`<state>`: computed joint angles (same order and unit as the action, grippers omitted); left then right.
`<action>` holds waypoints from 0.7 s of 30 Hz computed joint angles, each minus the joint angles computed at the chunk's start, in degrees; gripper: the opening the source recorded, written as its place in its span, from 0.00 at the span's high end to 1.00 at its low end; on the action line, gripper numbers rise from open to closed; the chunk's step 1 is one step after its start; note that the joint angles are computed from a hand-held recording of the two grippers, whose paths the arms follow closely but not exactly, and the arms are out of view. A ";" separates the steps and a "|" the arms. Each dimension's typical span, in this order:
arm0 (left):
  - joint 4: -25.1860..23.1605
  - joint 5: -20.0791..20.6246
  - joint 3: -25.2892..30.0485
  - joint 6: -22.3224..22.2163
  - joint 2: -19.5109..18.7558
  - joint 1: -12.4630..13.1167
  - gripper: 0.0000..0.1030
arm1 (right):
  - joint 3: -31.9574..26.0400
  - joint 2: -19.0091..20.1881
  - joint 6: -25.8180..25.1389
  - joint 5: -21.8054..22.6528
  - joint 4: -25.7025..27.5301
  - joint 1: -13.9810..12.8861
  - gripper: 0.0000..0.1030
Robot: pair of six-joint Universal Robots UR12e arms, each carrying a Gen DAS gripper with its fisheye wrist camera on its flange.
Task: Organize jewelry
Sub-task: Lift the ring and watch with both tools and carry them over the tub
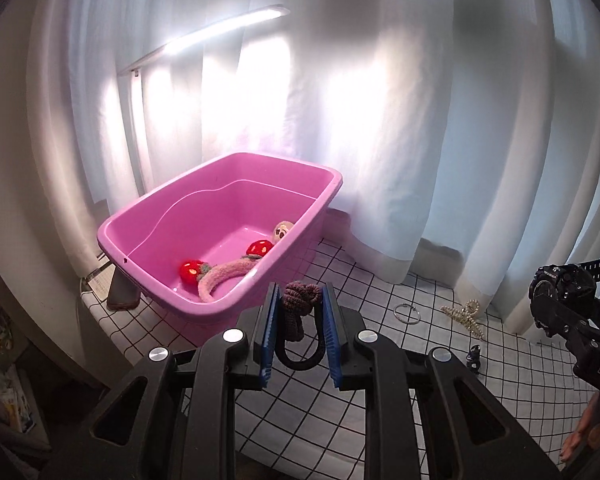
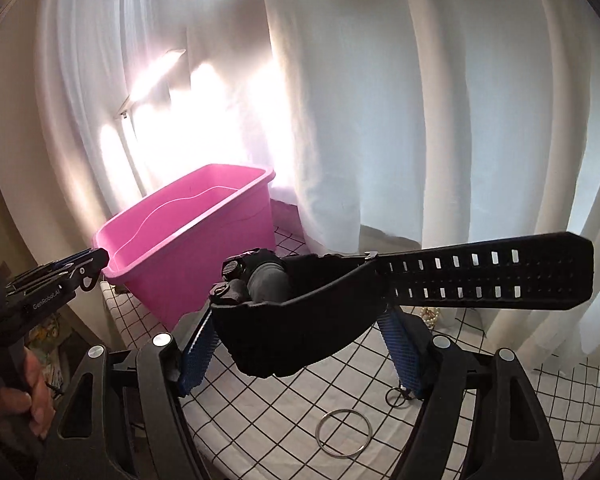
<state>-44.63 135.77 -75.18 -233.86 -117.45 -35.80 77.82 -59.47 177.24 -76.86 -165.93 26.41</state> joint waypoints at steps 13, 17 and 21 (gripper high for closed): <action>10.29 -3.64 -10.03 6.83 7.24 7.53 0.79 | -21.20 10.91 -1.45 -2.29 8.69 6.05 0.33; 11.19 -5.33 -11.64 8.26 8.22 10.05 0.79 | -30.78 16.00 -0.81 -1.18 13.13 7.30 0.33; 10.74 -7.40 -12.19 9.06 8.50 12.12 0.79 | -40.17 20.93 -1.27 -0.65 18.43 8.32 0.33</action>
